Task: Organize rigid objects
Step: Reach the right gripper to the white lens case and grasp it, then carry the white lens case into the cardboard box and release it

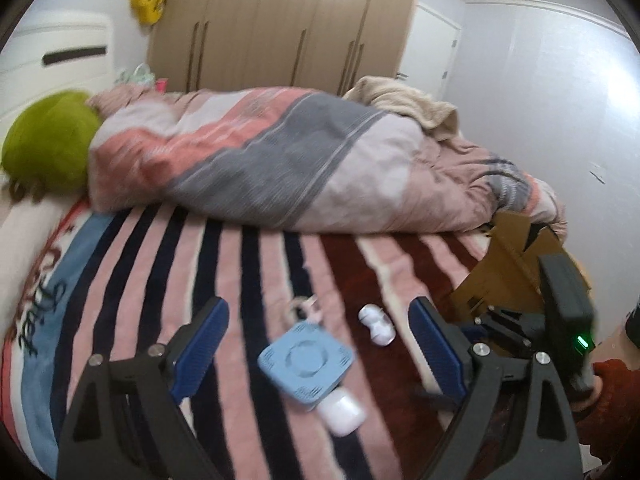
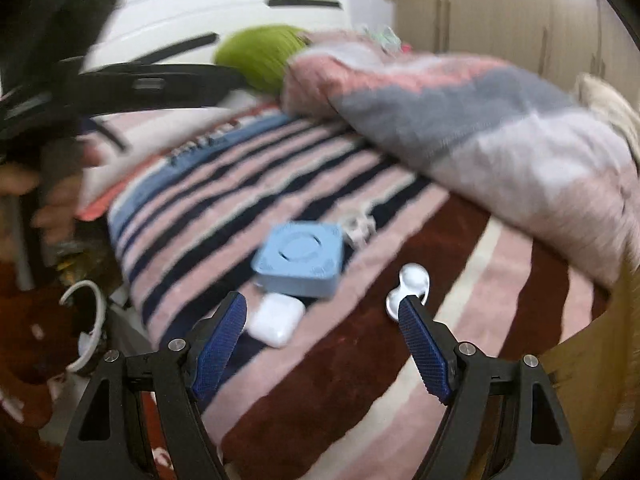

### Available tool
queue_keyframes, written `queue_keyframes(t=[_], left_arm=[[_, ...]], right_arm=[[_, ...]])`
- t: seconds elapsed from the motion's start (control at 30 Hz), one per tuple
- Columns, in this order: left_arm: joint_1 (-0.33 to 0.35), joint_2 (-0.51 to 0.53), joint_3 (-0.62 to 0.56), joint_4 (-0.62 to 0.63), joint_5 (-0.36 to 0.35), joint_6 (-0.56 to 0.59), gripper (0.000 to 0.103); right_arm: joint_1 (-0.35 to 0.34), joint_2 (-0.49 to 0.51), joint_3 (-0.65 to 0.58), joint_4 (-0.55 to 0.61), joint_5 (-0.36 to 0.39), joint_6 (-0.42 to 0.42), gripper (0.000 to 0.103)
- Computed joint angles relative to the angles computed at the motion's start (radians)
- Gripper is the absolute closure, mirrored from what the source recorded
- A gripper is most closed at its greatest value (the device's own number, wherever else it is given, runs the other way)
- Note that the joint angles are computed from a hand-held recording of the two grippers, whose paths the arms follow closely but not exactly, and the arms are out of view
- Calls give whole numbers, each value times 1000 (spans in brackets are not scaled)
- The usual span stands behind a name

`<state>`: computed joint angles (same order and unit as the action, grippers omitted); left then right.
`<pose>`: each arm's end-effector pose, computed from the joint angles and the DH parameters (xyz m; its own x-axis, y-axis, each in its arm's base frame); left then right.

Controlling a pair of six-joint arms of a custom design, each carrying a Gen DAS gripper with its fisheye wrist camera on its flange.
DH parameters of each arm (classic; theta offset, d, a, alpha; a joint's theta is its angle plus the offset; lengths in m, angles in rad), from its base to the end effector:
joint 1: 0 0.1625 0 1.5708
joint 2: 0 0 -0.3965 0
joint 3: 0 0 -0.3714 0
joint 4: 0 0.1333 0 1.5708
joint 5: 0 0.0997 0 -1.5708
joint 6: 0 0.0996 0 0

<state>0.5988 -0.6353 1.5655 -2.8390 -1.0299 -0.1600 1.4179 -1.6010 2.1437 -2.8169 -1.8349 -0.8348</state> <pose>-0.4440 -0.5264 0.0525 -0.7404 0.5193 -0.4267 0.6699 0.6224 -0.4048 0.0384 -0.4554 0.3582 -0.7093 -0.3479 0.6130 -0.6101 0.7387 -0.2867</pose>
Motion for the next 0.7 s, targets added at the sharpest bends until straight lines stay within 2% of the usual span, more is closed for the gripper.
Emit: queue_keyframes(t=[0.1, 0.17, 0.27, 0.33, 0.37, 0.4, 0.5, 0.6, 0.7], left_arm=[[9, -25, 57, -20, 10, -36, 13], [13, -44, 94, -37, 13, -60, 13], [21, -55, 117, -46, 12, -84, 13], [20, -57, 124, -42, 17, -93, 13], [19, -58, 126, -41, 17, -91, 13], [17, -55, 121, -38, 14, -87, 13], [15, -46, 107, -36, 0, -71, 13], [14, -27, 78, -32, -25, -54, 13], [15, 0, 30, -22, -92, -30, 13]], right_arm=[[-28, 96, -18, -156, -60, 30, 27], [-50, 148, -50, -199, -74, 46, 28], [-77, 207, -107, -188, -70, 82, 43], [-82, 241, -134, -192, -88, 82, 48], [-80, 254, -138, -202, -100, 75, 55], [-81, 261, -134, -229, -104, 52, 70], [-79, 243, -106, -264, -92, -2, 74], [-67, 189, -76, -227, -55, -32, 75], [-38, 112, -42, -172, -3, -49, 75]])
